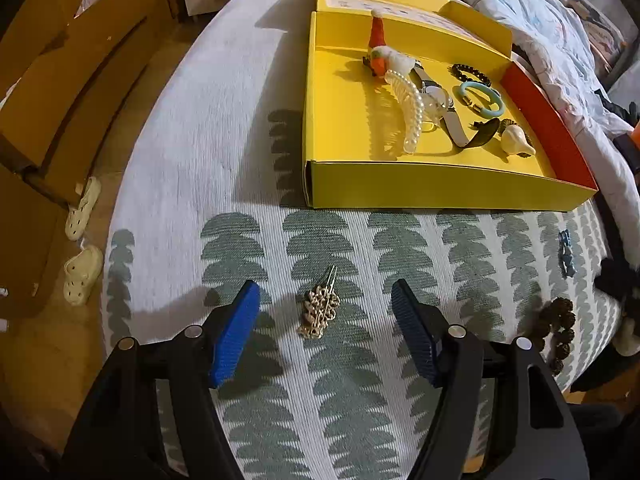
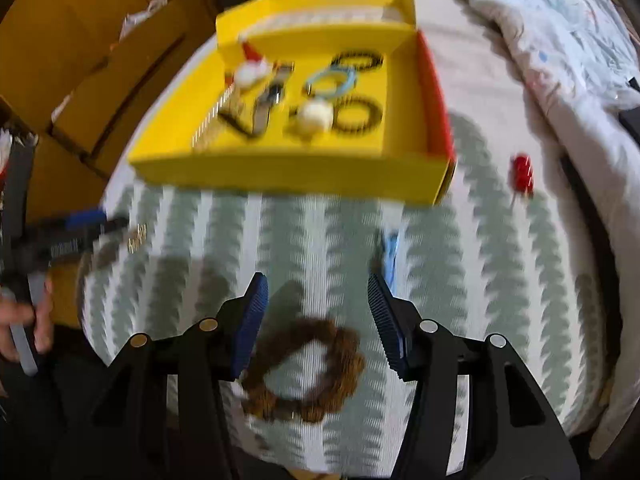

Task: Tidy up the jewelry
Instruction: 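Grasp the brown rudraksha bracelet with right tool while left tool grasps gold filigree pin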

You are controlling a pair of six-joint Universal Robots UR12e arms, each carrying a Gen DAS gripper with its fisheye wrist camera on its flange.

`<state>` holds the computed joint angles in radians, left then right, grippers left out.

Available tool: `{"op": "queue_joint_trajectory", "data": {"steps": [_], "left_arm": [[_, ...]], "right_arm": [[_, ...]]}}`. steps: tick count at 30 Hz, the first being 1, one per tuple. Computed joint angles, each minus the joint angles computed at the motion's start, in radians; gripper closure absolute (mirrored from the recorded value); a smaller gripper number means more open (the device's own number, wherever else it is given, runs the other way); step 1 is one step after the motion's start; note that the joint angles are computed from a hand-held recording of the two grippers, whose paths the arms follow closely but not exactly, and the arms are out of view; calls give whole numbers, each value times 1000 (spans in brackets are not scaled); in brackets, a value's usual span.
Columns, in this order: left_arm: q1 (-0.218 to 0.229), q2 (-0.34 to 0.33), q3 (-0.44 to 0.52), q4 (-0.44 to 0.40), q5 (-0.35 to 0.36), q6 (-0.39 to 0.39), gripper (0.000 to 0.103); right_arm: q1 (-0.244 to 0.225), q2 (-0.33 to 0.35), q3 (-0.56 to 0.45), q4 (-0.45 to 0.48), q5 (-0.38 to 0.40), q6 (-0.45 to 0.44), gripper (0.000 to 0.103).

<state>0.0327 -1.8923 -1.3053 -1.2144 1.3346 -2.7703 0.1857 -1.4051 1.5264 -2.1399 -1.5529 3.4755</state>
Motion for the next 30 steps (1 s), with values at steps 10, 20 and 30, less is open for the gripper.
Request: {"op": "queue_joint_trajectory", "data": {"steps": [10,20,30], "left_arm": [[-9,-31,20,-52,14,38,35],[-28,-70,57,-88,44,29,35],[-45,-71,51,-78,54,45,44]], "right_arm": [[7,-9,21,102,-32,-6,48],[21,12,5,190,-39,-33,51],[31,19,2,229,-83,-36,65]]}}
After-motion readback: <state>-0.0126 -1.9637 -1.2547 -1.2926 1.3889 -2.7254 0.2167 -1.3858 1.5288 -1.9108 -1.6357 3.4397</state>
